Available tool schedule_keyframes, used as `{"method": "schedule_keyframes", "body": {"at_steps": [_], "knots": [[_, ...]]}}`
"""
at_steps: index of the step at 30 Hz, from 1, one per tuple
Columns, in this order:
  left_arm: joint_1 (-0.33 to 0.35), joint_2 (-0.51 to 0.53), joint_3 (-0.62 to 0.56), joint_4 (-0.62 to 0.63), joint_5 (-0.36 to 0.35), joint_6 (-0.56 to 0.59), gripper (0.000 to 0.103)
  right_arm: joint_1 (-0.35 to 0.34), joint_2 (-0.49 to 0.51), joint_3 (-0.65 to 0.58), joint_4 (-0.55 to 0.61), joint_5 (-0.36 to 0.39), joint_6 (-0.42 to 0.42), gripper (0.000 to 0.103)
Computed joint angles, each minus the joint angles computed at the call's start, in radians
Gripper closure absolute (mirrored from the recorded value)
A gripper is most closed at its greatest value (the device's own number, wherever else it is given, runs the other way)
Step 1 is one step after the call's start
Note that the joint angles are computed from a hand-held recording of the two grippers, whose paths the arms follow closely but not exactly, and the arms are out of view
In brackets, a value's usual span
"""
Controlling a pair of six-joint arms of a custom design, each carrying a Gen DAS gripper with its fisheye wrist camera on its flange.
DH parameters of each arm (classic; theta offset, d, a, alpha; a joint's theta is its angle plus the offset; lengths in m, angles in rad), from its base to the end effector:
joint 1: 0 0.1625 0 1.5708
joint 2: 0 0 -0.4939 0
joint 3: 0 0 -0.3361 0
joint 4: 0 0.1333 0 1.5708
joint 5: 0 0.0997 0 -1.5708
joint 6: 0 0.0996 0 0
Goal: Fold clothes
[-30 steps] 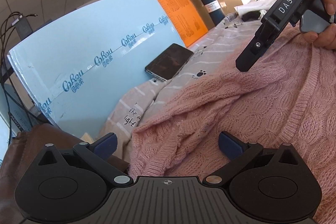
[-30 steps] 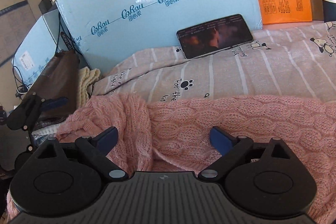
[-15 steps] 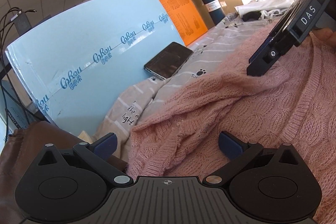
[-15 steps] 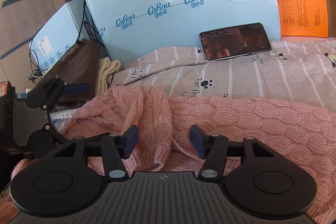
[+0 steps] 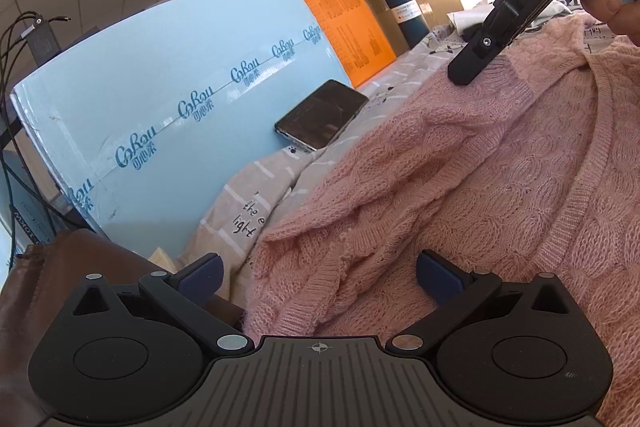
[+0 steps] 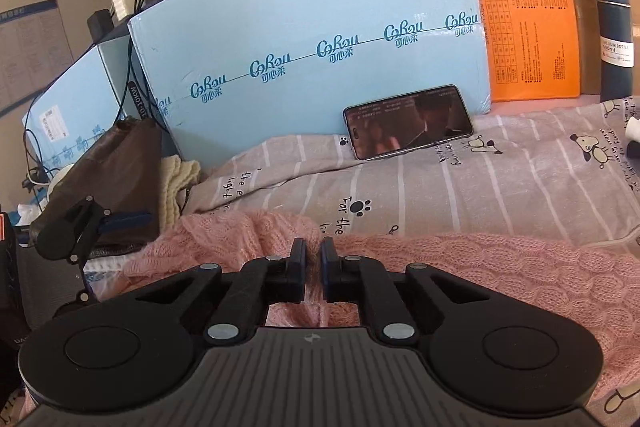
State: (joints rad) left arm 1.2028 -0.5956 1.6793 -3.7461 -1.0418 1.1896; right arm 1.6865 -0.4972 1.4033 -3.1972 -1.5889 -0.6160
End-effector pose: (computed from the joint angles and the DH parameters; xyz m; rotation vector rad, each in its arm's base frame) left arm -0.0764 -0.7084 0.1914 1.2188 1.7226 -0.9342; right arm 0.2209 -0.7616 0.1244 0.9834 -2.5935 1.0058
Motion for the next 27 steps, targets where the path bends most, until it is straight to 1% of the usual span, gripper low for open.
{"method": "schedule_keyframes", "body": {"at_steps": [2,3,4,5,6,7,8,10,11,13,15,16,18,19,21,23,24,25,27], "knots": [[0.000,0.000,0.002,-0.007,-0.003,0.004,0.000,0.006,0.007,-0.005,0.016,-0.048,-0.006,0.095],[0.000,0.000,0.003,-0.010,-0.004,0.006,0.000,0.005,0.009,-0.004,0.019,-0.065,0.001,0.091],[0.000,0.000,0.004,-0.014,-0.005,0.009,0.000,0.001,0.004,0.008,-0.005,-0.069,0.015,0.073],[0.002,-0.008,0.013,-0.018,-0.028,0.000,0.000,-0.003,-0.001,0.020,-0.030,-0.073,0.028,0.059],[0.005,-0.020,0.025,-0.023,-0.061,-0.014,0.000,-0.008,-0.007,0.034,-0.059,-0.076,0.040,0.037],[0.009,-0.031,0.036,-0.028,-0.093,-0.028,0.000,-0.015,-0.022,0.055,-0.117,-0.079,0.050,0.033],[0.015,-0.051,0.046,-0.015,-0.142,-0.068,0.000,-0.024,-0.036,0.074,-0.173,-0.081,0.061,0.033],[0.022,-0.086,0.047,0.015,-0.204,-0.175,0.000,-0.040,-0.061,0.103,-0.281,-0.092,0.082,0.027],[0.024,-0.101,0.045,0.028,-0.230,-0.229,0.000,-0.047,-0.072,0.107,-0.333,-0.125,0.095,0.027],[0.013,-0.111,0.009,0.046,-0.215,-0.339,0.000,-0.061,-0.089,0.108,-0.425,-0.211,0.110,0.026],[0.006,-0.111,-0.049,0.117,-0.187,-0.449,0.000,-0.080,-0.106,0.106,-0.508,-0.283,0.128,0.026],[0.007,-0.108,-0.089,0.181,-0.173,-0.493,0.000,-0.091,-0.114,0.103,-0.542,-0.313,0.141,0.026],[0.010,-0.089,-0.179,0.316,-0.139,-0.556,0.000,-0.111,-0.130,0.092,-0.565,-0.364,0.193,0.026],[0.011,-0.072,-0.223,0.365,-0.109,-0.570,0.000,-0.125,-0.142,0.087,-0.542,-0.379,0.230,0.026],[0.017,-0.042,-0.304,0.473,-0.061,-0.610,0.000,-0.146,-0.164,0.087,-0.460,-0.367,0.291,0.026],[0.026,-0.023,-0.361,0.576,-0.048,-0.661,0.000,-0.167,-0.183,0.082,-0.377,-0.351,0.347,0.026],[0.028,-0.015,-0.380,0.617,-0.040,-0.672,0.000,-0.173,-0.182,0.073,-0.341,-0.342,0.357,0.026],[0.029,-0.007,-0.398,0.656,-0.030,-0.678,0.000,-0.173,-0.173,0.051,-0.308,-0.351,0.357,0.026],[0.024,0.009,-0.414,0.701,0.028,-0.667,0.000,-0.171,-0.151,0.010,-0.245,-0.374,0.359,0.026]]}}
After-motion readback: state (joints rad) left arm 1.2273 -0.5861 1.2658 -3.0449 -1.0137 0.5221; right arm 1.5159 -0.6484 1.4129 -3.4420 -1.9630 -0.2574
